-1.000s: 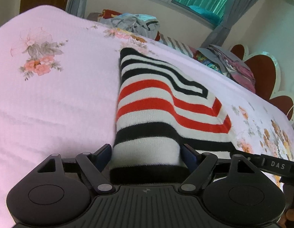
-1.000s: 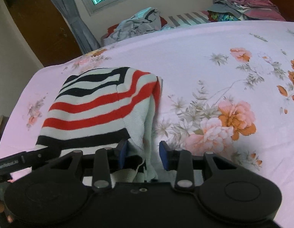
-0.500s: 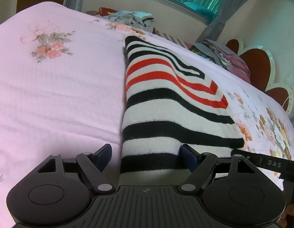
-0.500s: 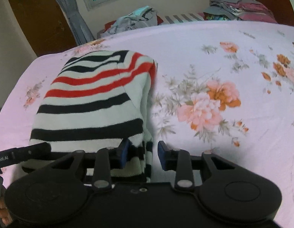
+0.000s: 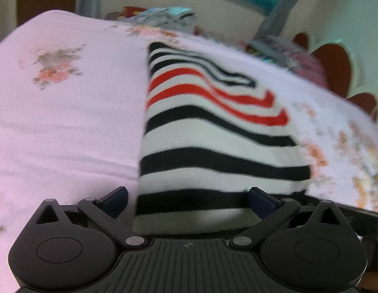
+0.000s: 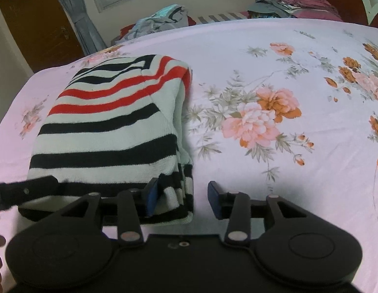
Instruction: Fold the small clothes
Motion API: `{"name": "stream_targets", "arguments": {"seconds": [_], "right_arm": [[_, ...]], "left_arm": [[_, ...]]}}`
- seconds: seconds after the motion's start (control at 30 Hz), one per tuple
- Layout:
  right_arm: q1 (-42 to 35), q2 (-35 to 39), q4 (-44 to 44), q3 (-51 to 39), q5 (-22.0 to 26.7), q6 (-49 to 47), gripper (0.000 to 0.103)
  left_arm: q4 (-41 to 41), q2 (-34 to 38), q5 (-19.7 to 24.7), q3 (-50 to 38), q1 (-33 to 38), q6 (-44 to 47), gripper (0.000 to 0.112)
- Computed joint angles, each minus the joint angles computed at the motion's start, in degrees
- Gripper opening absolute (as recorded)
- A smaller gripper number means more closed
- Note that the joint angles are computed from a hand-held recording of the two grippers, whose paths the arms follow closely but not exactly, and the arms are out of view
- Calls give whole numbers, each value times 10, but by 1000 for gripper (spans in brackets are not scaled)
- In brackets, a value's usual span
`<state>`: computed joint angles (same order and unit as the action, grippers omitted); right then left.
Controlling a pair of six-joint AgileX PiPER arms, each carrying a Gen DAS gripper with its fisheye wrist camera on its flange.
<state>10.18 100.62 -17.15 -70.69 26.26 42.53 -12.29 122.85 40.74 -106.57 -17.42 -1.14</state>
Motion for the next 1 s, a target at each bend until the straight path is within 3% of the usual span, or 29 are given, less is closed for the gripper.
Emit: {"name": "stream_targets", "arguments": {"seconds": [0.07,0.13,0.23,0.3,0.4,0.47,0.53,0.67,0.8,0.83,0.9,1.0], "right_arm": [[-1,-2,0,0,1,0,45],[-3,-3,8,-2,5,-9,46],[-4,-7,15,-7,13,-21,48],[-7,-16,33,-4,15,-39,48],[-7,-43,53,13,14,-63,49],[-4,-72,59,33,11,-82,50],[0,-109,66,54,11,-106,55],[4,-195,91,98,25,-167,60],[24,-293,76,135,60,-183,72],[37,-322,53,145,71,-166,74],[74,-373,-16,156,102,-106,85],[155,-444,-123,166,171,-5,99]], "left_arm": [[75,2,16,-10,-14,-67,103],[111,-17,-5,18,-21,-105,103],[232,-44,-21,52,-51,-207,103],[259,-52,5,45,-60,-227,103],[216,-56,71,13,-56,-229,103],[245,-93,43,65,-67,-267,103],[333,-145,3,136,-93,-346,103],[443,-234,-14,218,-133,-444,103],[404,-343,-72,311,-134,-458,103],[419,-360,-53,319,-145,-494,103],[486,-383,33,315,-192,-570,103],[558,-410,146,312,-271,-598,103]]}}
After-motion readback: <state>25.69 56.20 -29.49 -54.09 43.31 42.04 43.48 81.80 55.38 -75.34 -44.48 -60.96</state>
